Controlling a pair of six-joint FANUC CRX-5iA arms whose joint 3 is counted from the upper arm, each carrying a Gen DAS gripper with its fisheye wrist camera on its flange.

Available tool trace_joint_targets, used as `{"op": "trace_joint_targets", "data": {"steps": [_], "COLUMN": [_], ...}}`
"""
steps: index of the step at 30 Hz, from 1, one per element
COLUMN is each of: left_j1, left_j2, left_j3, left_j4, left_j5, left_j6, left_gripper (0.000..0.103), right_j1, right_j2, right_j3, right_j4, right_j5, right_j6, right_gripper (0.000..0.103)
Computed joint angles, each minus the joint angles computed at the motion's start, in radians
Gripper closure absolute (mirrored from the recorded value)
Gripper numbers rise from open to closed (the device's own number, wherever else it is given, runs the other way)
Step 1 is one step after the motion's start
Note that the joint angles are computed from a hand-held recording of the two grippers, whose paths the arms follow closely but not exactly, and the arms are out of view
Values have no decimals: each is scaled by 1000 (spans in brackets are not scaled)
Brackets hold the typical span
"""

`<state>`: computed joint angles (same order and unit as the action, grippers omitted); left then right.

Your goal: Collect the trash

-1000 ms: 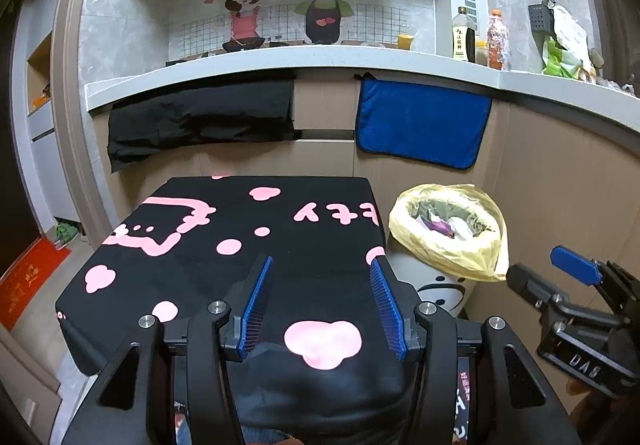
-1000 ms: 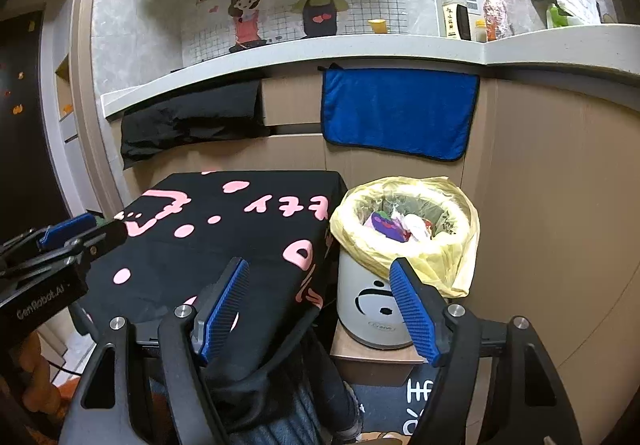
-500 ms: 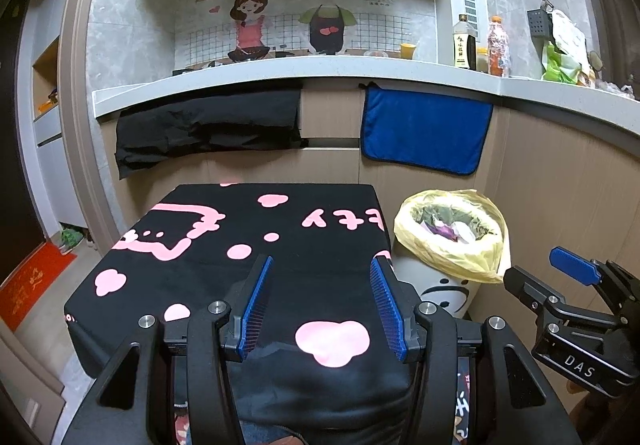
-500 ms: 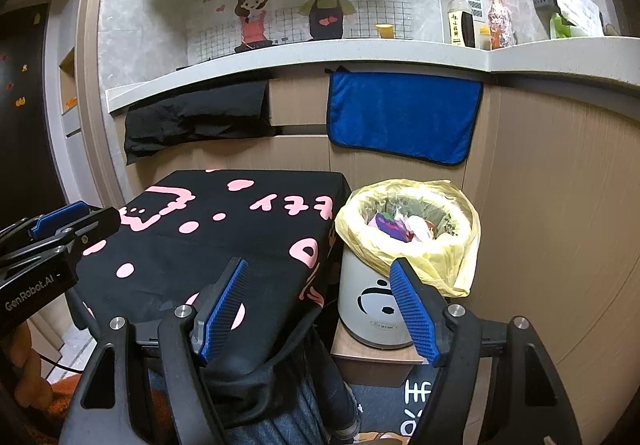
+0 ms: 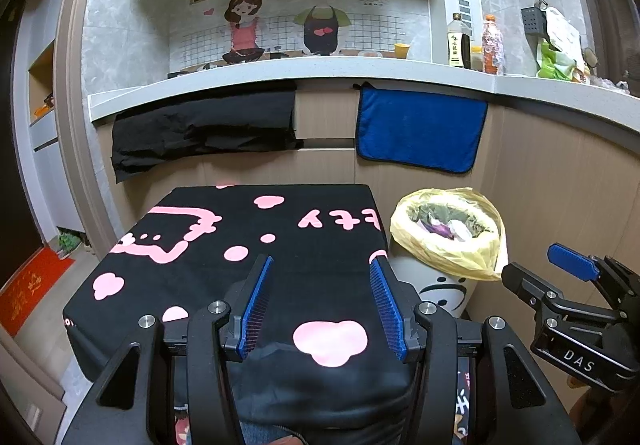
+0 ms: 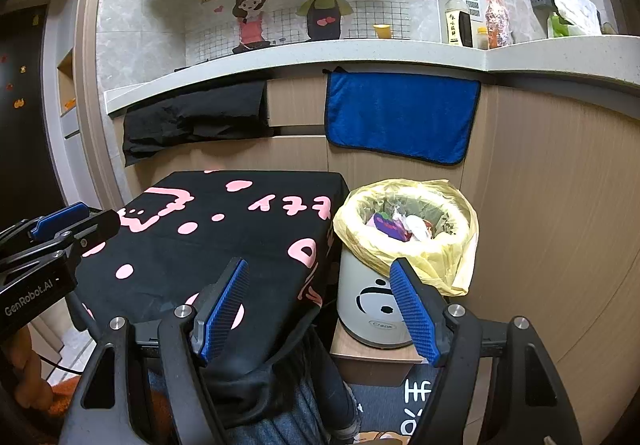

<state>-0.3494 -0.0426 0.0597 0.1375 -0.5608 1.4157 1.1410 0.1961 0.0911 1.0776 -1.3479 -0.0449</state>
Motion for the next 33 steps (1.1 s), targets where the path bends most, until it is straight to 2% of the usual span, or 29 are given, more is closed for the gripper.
{"op": "trace_joint_targets", "data": {"steps": [10, 12, 33], "left_j1": [-4, 6, 7], "left_j2": [2, 6, 6], "left_j3": [2, -7, -10], "left_j4": [3, 39, 44], "left_j5": [-3, 1, 4], "left_j6": [-7, -51, -56], "left_gripper": [52, 52, 52], "right_j1": [1, 4, 16], "right_j2": [2, 3, 15], "right_j3": [5, 9, 24], "right_j4": [-2, -5, 7], "right_j5": [-10, -16, -48], "right_j6": [-2, -2, -17], "right_gripper": [33, 33, 32]}}
